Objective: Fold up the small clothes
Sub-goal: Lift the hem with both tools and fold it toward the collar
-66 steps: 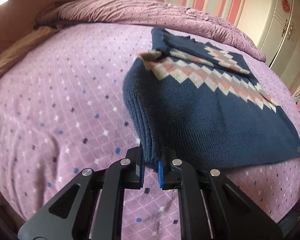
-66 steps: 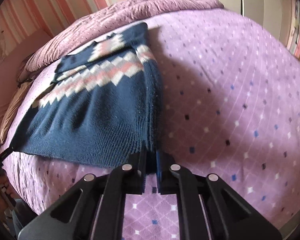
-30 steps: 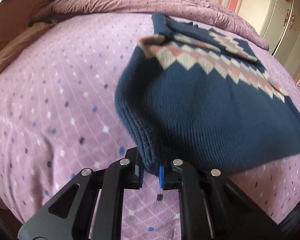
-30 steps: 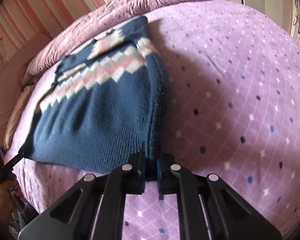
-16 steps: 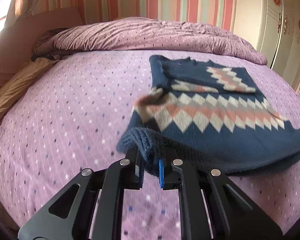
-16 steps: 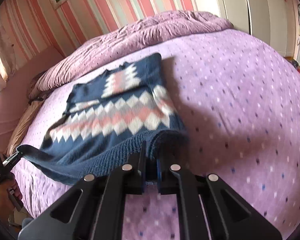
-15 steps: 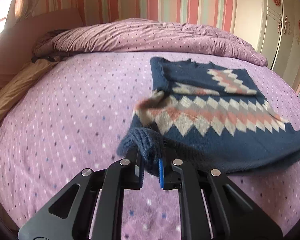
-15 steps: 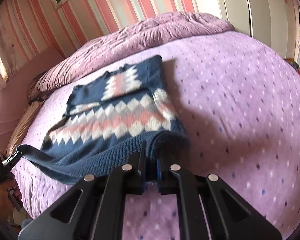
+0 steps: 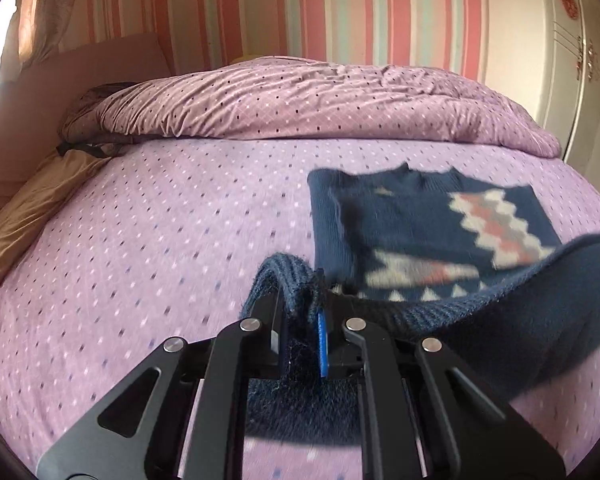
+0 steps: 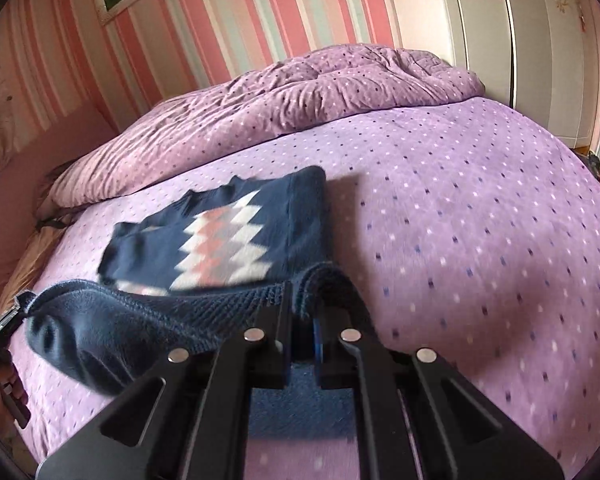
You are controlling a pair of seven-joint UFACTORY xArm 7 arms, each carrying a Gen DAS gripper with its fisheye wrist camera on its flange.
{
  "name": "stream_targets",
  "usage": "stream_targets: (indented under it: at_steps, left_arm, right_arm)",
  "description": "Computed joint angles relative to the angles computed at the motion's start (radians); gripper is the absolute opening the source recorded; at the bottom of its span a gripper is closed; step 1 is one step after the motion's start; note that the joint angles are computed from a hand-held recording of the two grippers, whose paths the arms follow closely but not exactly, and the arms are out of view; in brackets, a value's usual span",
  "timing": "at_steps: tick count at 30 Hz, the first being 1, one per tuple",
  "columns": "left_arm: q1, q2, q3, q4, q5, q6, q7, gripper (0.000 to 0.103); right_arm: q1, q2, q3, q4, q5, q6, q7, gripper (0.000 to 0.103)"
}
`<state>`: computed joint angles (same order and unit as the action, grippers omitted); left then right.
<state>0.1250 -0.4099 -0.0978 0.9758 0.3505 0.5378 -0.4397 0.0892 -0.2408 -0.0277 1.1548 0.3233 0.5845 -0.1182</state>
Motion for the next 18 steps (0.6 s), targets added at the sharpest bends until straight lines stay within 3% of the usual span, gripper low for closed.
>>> stream_targets:
  at_steps: [4,9,16,18]
  left_arm:
    - [0.017,0.178,-0.033,0.154,0.084,0.024,-0.048,0.010]
    - [-0.030,0.349,0.000,0.289,0.170,0.064,-0.079,0.010]
    - [-0.103,0.482,0.085,0.391,0.157,0.066,-0.050,0.010]
    - [-0.116,0.533,0.098,0.452,0.103,0.111,-0.005,0.012]
  right_arm:
    - [-0.018,0.167,0.023,0.150,-0.064,0.035,0.055,0.007]
    - [-0.033,0.354,0.048,0.317,-0.116,0.071,0.100,0.007]
    - [-0.056,0.500,0.075,0.469,-0.115,0.114,0.080,0.007]
    - [-0.065,0.560,0.082,0.555,-0.101,0.196,0.086,0.010]
